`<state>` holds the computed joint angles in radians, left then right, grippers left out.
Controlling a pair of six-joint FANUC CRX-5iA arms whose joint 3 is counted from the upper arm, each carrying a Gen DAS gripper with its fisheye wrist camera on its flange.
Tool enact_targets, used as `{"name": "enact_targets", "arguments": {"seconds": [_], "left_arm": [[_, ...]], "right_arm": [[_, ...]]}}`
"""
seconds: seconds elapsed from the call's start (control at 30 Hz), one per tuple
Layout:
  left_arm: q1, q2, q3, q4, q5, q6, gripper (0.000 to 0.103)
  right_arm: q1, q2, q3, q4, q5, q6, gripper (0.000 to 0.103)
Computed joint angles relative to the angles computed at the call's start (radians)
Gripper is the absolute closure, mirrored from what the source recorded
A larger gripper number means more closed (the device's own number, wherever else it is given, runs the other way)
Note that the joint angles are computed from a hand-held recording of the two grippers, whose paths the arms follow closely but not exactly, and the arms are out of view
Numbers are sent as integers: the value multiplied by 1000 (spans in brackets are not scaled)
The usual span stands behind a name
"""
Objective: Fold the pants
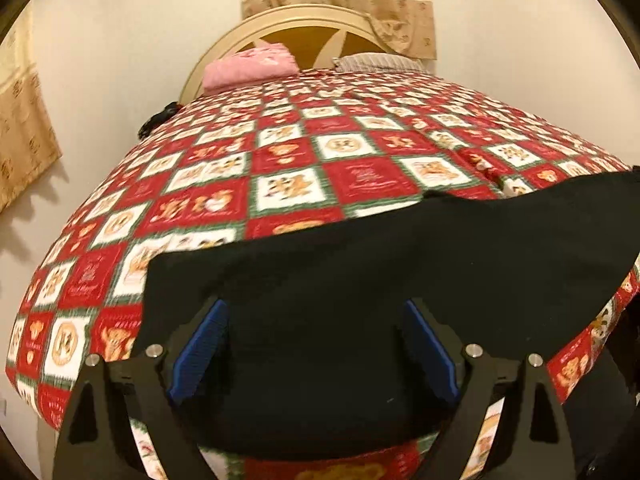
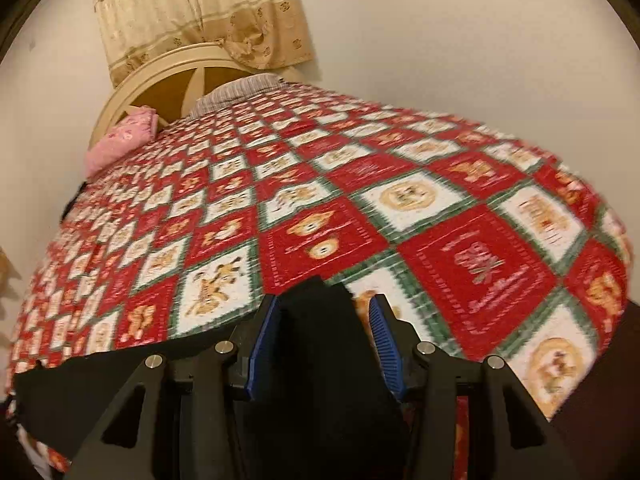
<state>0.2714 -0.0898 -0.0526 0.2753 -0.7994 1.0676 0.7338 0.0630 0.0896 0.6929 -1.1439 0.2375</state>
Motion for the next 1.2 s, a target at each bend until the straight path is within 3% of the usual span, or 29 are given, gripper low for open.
{"name": "enact_targets", "arguments": {"seconds": [0.03, 0.13, 0.17, 0.2, 0.4, 0.5, 0.6, 0.63, 0.67, 0.73, 0.87, 1.0, 1.13, 1.2], "left_arm": [[-10, 7, 9, -4, -4, -1, 11], [-35, 21, 24, -9, -10, -3, 11], [-43, 25, 28, -11, -12, -2, 11], [-50, 29, 33, -12, -15, -4, 11], [-78, 42, 51, -14, -23, -13, 11], [-88, 45, 55, -13, -25, -20, 11], [-92, 44, 47, -1, -27, -29, 11], [-94, 42, 43, 1, -28, -30, 11], [-94, 39, 38, 4, -30, -34, 11], [-95, 34, 28, 8, -33, -42, 11], [-107, 32, 22, -12, -24, -41, 11], [-115, 49, 31, -13, -29, -2, 11], [-119, 48, 16, 21, -28, -11, 11], [-128, 44, 14, 16, -24, -15, 11]], "right_arm": [[-5, -5, -8, -10, 14, 1, 55], [-16, 0, 0, -38, 12, 31, 85], [-17, 2, 5, -42, 6, 40, 86], [-17, -1, 5, -45, 12, 46, 95], [0, 11, 25, 52, 3, 35, 98], [-18, 51, 71, 35, -18, 71, 98], [-44, 94, 113, -38, -65, 128, 97], [-48, 80, 86, -34, -42, 109, 91], [-46, 64, 58, -18, -23, 91, 72], [-31, 50, 38, 26, -63, 49, 52], [24, -24, -28, 91, -72, -28, 52], [94, -94, -91, 81, 29, -4, 52], [109, -45, -44, -36, -2, 85, 52], [109, -38, -69, -19, -2, 65, 52]]}}
